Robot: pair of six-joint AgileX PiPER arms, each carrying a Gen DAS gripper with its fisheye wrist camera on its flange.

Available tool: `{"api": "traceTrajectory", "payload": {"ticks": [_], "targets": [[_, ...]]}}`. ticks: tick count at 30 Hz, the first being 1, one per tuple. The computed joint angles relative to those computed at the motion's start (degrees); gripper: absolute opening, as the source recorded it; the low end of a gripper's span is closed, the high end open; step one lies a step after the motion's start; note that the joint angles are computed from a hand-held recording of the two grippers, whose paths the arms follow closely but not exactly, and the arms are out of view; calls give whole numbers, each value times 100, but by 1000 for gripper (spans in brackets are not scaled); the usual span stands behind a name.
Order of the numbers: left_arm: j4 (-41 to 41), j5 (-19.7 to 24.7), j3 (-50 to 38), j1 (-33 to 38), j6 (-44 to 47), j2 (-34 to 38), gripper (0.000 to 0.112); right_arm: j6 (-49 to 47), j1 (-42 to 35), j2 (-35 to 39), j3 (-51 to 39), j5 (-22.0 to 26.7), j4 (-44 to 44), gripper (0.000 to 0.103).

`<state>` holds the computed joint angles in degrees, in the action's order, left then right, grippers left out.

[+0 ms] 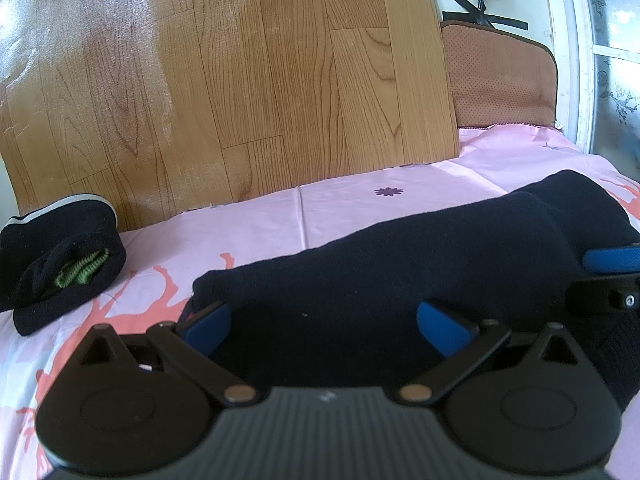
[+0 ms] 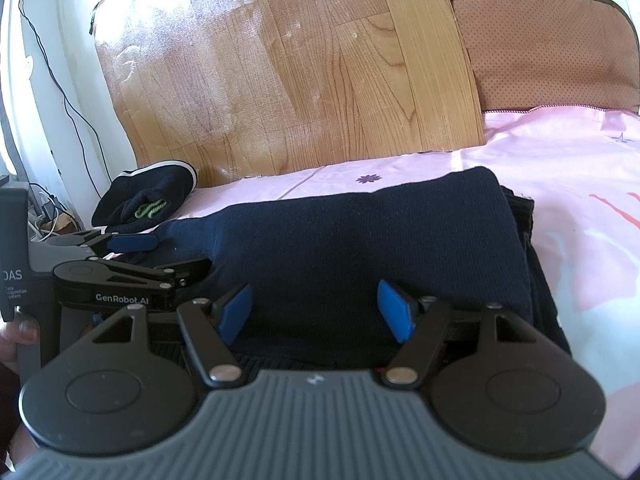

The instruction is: Fold small clothes

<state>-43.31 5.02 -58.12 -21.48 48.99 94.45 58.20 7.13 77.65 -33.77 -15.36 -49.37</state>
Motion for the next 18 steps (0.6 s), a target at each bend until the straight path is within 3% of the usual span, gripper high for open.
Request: {"api": "traceTrajectory", "payload": {"ticks": [18], "targets": [[63, 6, -3, 1, -63, -2, 103, -10, 24, -2, -7, 18, 37, 72]]}}
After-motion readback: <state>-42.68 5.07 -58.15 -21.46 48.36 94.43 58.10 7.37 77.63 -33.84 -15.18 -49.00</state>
